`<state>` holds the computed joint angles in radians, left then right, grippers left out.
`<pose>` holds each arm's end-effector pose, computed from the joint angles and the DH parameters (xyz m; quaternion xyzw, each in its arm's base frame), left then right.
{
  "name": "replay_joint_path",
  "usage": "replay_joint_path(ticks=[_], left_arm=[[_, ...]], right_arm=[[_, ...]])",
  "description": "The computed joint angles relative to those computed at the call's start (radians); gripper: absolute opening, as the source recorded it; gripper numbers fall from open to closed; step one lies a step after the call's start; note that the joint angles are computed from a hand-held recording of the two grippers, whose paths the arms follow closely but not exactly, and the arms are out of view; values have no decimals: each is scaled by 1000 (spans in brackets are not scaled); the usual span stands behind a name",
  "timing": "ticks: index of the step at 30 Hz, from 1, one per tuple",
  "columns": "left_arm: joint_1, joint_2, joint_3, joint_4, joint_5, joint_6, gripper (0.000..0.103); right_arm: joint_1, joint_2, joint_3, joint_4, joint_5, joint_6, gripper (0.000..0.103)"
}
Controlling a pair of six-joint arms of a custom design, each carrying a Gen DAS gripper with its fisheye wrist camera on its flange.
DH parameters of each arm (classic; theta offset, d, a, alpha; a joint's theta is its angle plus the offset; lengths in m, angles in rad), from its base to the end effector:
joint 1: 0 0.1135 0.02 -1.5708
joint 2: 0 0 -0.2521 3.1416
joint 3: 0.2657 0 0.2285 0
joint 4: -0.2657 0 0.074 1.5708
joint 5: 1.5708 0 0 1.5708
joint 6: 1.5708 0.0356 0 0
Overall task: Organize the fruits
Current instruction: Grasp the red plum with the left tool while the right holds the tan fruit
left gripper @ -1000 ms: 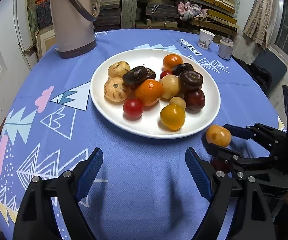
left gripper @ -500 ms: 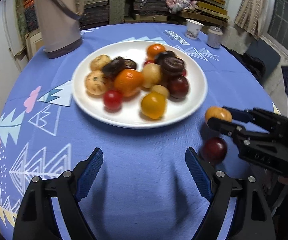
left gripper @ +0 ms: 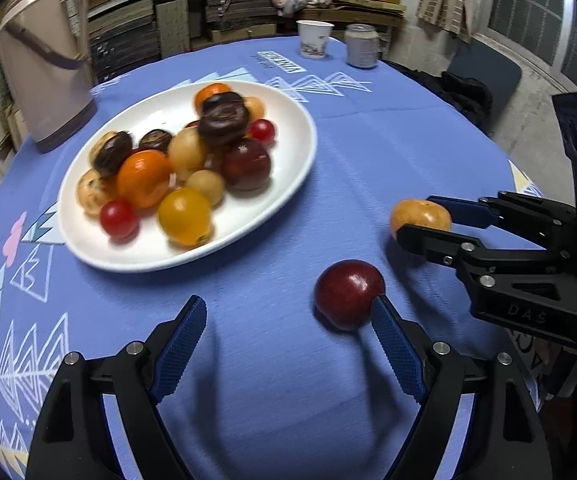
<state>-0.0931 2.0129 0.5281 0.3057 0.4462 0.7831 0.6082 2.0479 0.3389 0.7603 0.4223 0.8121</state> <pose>0.2446 -0.0383 0.0288 0.4448 0.8480 -0.1401 0.2520 0.1945 0.1177 0.0243 0.1586 0.9195 0.0438 0.3570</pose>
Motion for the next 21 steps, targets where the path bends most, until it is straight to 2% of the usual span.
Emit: replay_joint_path(ticks=[10, 16, 18, 21], left_arm=[[-112, 49, 3, 38, -33, -48, 84], [-126, 93, 48, 5, -25, -50, 66], [-129, 114, 72, -18, -27, -54, 52], [-130, 126, 72, 7, -20, -64, 47]], right_arm=[[-4, 1, -22, 32, -5, 3, 43], [-9, 2, -37, 41, -7, 10, 43], [-10, 8, -39, 49, -10, 10, 43], [-11, 17, -36, 57, -15, 9, 43]])
